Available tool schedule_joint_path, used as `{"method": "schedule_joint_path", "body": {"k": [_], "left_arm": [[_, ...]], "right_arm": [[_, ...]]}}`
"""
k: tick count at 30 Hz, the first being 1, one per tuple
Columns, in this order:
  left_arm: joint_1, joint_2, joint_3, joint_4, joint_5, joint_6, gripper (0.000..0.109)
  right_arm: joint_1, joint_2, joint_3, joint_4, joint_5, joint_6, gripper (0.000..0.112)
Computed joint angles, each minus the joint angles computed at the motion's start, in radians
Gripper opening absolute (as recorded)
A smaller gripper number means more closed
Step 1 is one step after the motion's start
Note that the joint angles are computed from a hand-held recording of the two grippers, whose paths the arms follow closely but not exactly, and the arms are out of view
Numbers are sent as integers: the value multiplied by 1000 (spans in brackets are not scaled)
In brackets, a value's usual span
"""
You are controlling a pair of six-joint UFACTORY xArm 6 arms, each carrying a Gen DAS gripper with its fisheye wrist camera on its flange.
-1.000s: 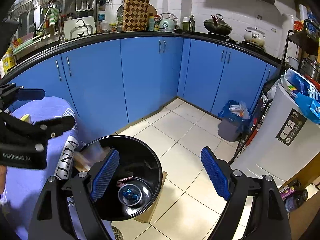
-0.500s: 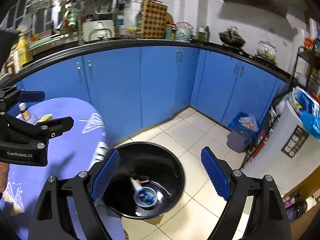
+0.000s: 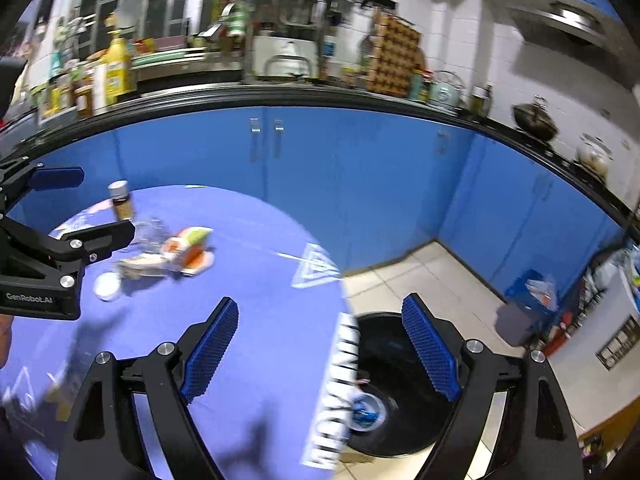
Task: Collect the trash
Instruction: 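Move both open tools back over the table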
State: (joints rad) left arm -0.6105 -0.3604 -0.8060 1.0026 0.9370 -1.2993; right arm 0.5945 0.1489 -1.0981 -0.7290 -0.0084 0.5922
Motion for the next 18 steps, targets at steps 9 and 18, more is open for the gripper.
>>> {"method": "schedule_joint_path", "body": {"k": [9,18], "left_arm": [[88,-266,258,-39,75,-12,99],[239,-354,386,-89,-6,11,93]], "right_arm": [[163,131,-126,202,63,-216,82],[228,289,-310,314,148,-324,82]]}}
